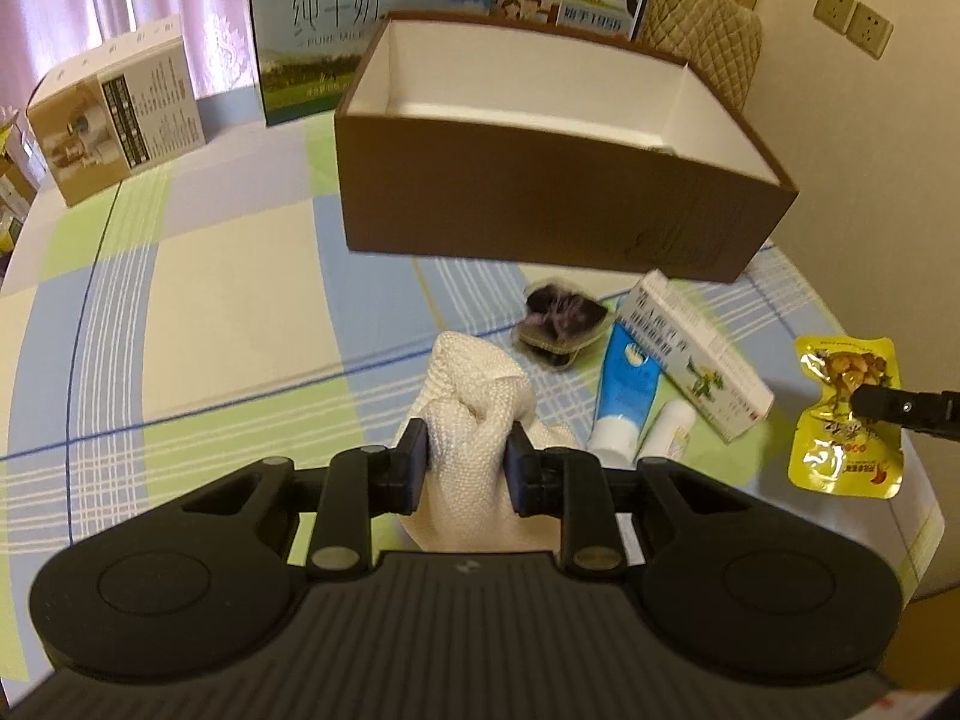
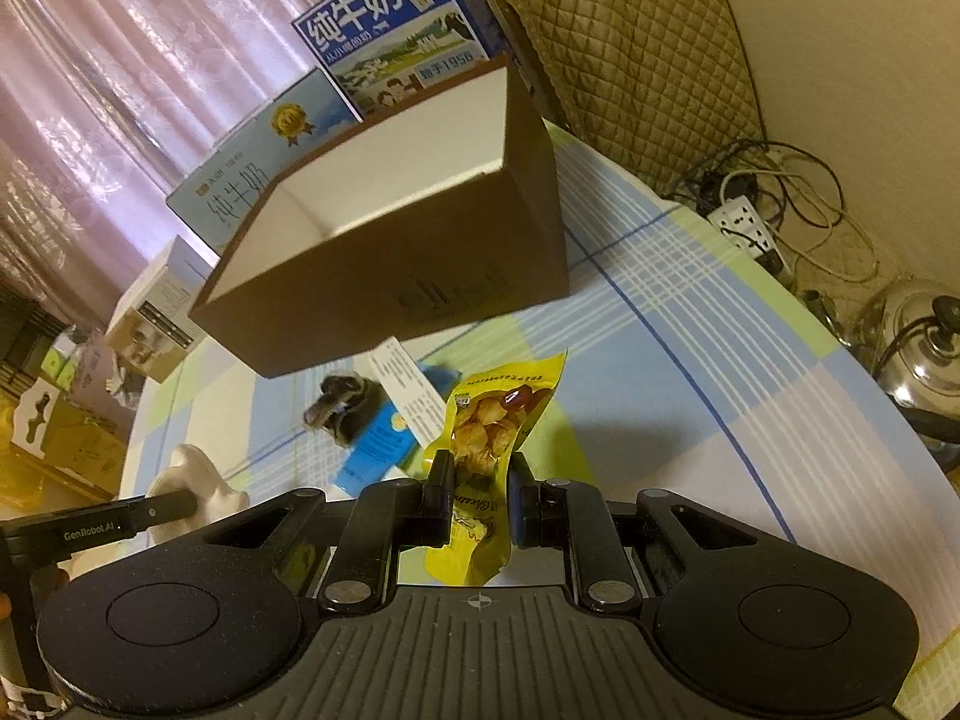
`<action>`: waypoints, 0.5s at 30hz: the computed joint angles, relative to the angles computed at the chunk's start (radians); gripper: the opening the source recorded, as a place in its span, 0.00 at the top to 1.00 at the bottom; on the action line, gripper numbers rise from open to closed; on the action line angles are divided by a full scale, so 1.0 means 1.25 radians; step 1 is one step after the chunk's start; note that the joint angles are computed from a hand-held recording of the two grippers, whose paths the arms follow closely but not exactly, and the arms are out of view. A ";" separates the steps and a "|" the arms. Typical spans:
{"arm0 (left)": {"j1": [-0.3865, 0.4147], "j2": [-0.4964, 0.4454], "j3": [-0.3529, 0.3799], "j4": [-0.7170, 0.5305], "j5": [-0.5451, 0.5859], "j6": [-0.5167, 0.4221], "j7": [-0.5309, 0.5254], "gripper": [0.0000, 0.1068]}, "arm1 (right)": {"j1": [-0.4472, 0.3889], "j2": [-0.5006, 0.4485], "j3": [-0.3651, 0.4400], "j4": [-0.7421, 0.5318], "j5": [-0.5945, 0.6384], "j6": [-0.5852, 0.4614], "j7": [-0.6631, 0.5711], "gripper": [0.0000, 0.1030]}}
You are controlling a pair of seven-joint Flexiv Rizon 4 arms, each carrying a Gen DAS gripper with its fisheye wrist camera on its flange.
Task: Organize objects
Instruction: 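Carry the yellow packet and white towel with both tools over the brown box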
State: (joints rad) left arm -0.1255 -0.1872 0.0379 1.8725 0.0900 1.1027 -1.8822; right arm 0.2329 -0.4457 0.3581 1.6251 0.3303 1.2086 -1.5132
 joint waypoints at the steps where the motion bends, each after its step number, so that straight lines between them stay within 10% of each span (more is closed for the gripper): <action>1: 0.000 0.001 -0.001 -0.002 -0.001 0.003 0.000 0.79 | -0.003 -0.001 0.004 -0.005 0.004 0.000 -0.005 0.87; 15: -0.009 -0.015 -0.004 -0.067 0.011 0.018 -0.008 0.79 | -0.019 -0.040 0.042 -0.100 0.072 -0.023 -0.086 0.87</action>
